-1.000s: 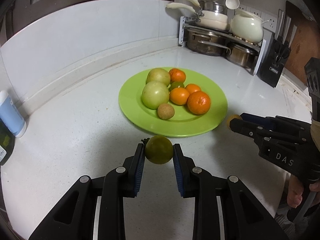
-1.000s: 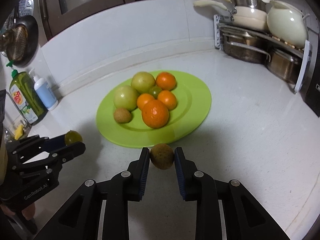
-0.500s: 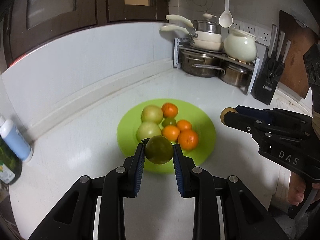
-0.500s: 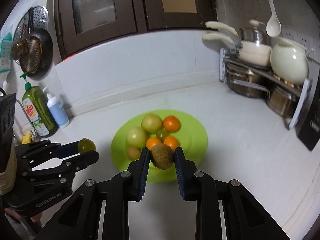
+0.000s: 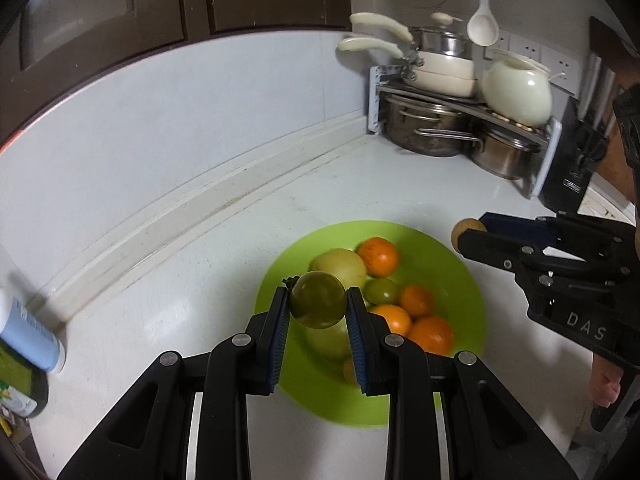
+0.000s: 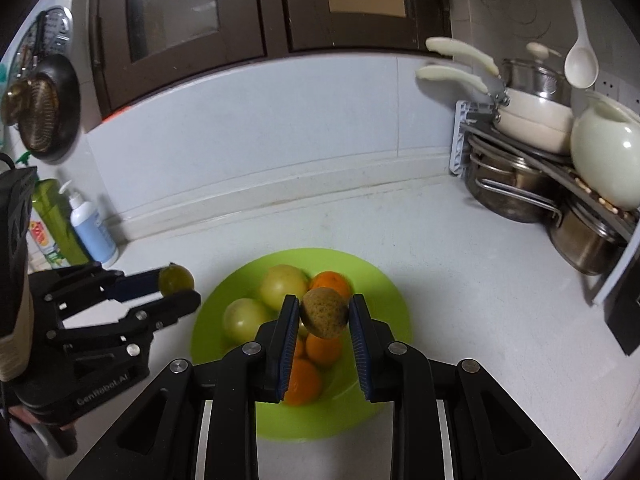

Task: Organize fruits
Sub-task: 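Carry the green tomato and brown fruit onto the green plate and open both tools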

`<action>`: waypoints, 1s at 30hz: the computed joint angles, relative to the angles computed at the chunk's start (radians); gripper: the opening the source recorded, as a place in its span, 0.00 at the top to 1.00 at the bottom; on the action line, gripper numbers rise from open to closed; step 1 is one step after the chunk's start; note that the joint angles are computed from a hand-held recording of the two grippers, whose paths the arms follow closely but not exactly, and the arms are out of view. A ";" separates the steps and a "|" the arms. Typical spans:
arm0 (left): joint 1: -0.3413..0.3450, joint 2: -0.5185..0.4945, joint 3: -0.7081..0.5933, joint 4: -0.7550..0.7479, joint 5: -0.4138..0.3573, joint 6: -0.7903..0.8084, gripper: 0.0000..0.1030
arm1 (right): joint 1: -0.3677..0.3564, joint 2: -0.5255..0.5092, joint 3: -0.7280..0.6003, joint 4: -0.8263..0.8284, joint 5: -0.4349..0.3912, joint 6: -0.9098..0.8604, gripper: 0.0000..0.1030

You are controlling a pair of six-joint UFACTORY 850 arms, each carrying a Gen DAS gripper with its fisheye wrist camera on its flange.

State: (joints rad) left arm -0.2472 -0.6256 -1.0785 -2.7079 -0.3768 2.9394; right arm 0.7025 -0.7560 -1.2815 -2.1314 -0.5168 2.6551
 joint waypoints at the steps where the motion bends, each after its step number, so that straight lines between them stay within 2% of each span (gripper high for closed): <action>1: 0.001 -0.013 -0.018 0.010 0.009 -0.012 0.72 | -0.006 -0.010 -0.013 0.007 0.008 -0.010 0.74; 7: 0.008 -0.079 -0.098 0.068 0.044 -0.071 0.72 | -0.033 -0.064 -0.079 0.035 0.054 -0.055 0.74; 15: 0.017 -0.138 -0.164 0.259 0.063 -0.269 0.72 | -0.049 -0.103 -0.119 0.066 0.093 -0.083 0.74; 19: 0.016 -0.151 -0.179 0.311 0.068 -0.314 0.71 | -0.053 -0.108 -0.125 0.075 0.104 -0.091 0.74; 26: 0.020 -0.133 -0.157 0.281 0.057 -0.291 0.60 | -0.055 -0.113 -0.135 0.082 0.117 -0.094 0.74; 28: 0.022 -0.120 -0.137 0.247 0.051 -0.265 0.59 | -0.054 -0.113 -0.136 0.094 0.119 -0.106 0.69; 30: 0.022 -0.107 -0.119 0.201 0.048 -0.223 0.59 | -0.052 -0.112 -0.134 0.090 0.114 -0.102 0.68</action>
State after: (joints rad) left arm -0.2256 -0.7327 -1.1975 -2.5073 -0.3289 2.7159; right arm 0.6503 -0.8684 -1.4152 -2.0413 -0.4029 2.5534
